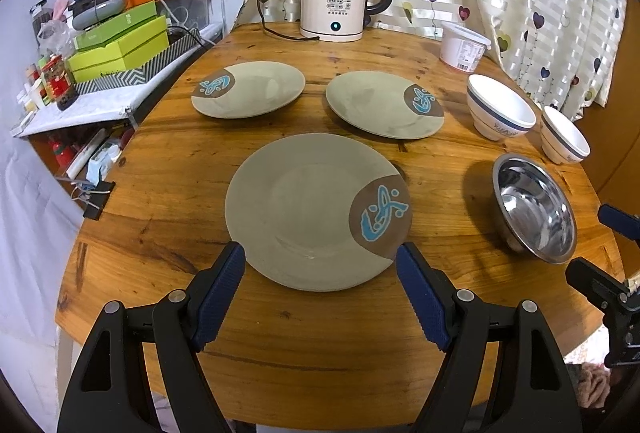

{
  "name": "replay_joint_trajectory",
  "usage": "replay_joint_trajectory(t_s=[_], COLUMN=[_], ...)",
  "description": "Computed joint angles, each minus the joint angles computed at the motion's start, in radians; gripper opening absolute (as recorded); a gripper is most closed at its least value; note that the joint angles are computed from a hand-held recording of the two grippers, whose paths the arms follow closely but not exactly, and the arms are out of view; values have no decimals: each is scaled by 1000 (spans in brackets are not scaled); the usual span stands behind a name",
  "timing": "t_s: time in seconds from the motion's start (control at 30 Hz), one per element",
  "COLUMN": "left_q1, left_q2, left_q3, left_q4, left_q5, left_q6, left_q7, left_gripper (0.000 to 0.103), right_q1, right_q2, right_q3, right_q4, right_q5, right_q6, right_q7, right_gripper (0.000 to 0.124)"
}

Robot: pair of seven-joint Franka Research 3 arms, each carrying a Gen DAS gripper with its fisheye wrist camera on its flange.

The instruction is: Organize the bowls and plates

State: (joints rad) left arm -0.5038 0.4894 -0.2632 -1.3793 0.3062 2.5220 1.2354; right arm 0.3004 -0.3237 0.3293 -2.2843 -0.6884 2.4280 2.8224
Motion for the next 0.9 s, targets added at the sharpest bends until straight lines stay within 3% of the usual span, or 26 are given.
replay_joint_trajectory(t_s=[0.9], left_q1=[-8], left_q2=[23], left_q3=[8], left_q4=[30], left_q5=[14], left_q6=[-17], left_q7=[-20], left_gripper=[78], right_q1=[-8], right_q2=[16], right_q3=[-16], right_q4=[18], right_q5=[41], right_q6=[5], right_q7=[-12], right_gripper=[103])
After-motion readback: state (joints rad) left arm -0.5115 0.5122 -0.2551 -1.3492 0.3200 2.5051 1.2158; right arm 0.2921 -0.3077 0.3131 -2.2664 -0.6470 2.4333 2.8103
